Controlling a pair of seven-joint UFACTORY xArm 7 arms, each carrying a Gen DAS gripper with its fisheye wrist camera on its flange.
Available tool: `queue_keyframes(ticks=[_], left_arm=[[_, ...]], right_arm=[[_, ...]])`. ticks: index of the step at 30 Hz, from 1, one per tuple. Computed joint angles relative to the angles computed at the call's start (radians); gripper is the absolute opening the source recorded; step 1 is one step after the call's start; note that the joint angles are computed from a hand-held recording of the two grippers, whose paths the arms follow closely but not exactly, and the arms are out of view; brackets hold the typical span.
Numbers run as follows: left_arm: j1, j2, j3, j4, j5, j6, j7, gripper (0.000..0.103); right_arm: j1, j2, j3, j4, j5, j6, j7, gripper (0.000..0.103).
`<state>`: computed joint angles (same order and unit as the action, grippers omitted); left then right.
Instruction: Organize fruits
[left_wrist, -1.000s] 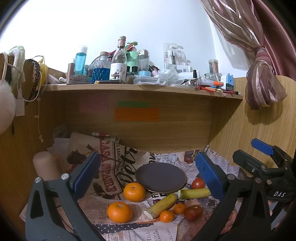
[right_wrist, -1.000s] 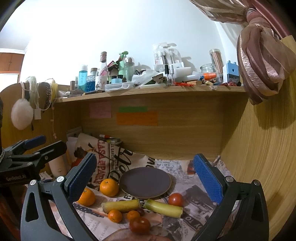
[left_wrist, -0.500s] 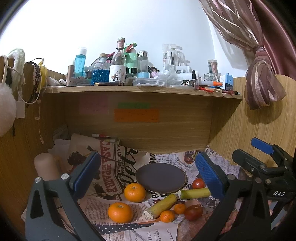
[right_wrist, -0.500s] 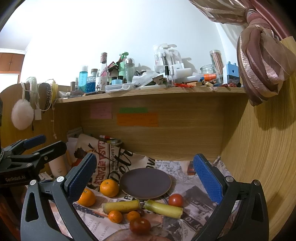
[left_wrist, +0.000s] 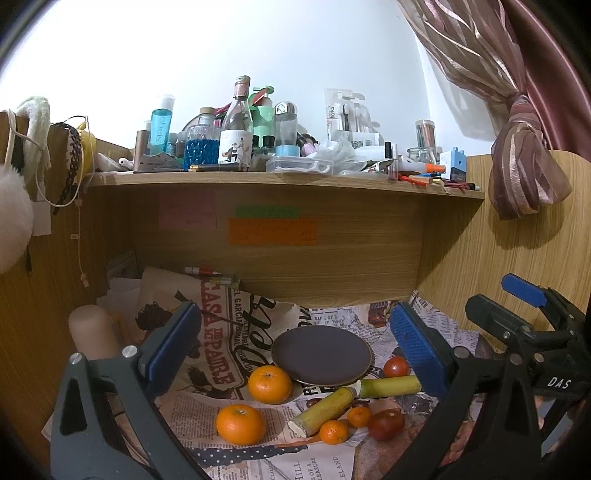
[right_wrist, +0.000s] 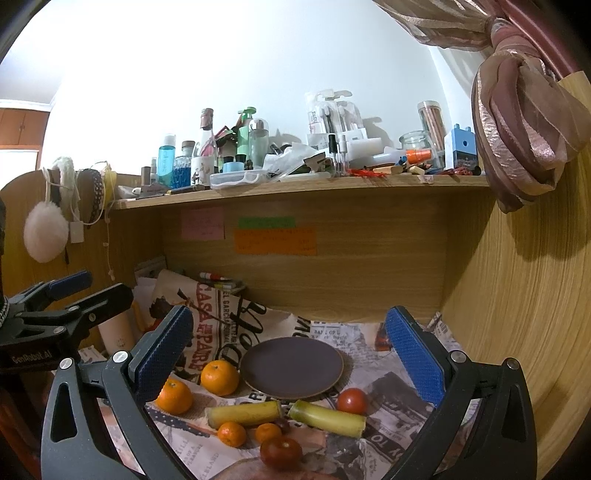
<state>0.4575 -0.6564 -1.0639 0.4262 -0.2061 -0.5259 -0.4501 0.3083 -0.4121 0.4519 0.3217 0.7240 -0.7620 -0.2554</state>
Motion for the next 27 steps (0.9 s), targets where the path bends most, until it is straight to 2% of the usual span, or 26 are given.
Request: queue_keyframes(ticks=[4,9,11,16,22,25,27], left_arm=[[-0.005,0.018,0.006,0.003,0.012,-0.006,0.014,0.103],[0.002,0.073,0.003,0.020,0.013,-0.012,0.044,0.103],[0.006,0.099,0.001,0.029,0.008,-0.006,0.065,0.098],[-0.027,0.224,0.060,0.063,0.025,0.040,0.147,0.077],[-0.031,0.376,0.094,0.102,0.008,0.112,0.248,0.061],[0.012,0.442,0.051,0.119,-0.033,0.154,0.318,0.058],[0.087,0.492,-0.028,0.131,-0.080,0.170,0.382,0.058]], right_arm=[[0.002,0.000,-0.005,0.000,-0.007,0.002,0.003,0.103],[0.003,0.001,-0.049,-0.002,-0.089,0.044,0.045,0.103],[-0.010,0.009,-0.050,-0.001,-0.108,0.054,0.055,0.101],[-0.042,0.033,-0.063,0.013,-0.143,0.108,0.061,0.087],[-0.079,0.072,-0.084,0.025,-0.214,0.202,0.087,0.075],[-0.077,0.106,-0.118,0.030,-0.273,0.240,0.123,0.071],[-0.075,0.133,-0.142,0.036,-0.314,0.261,0.152,0.069]])
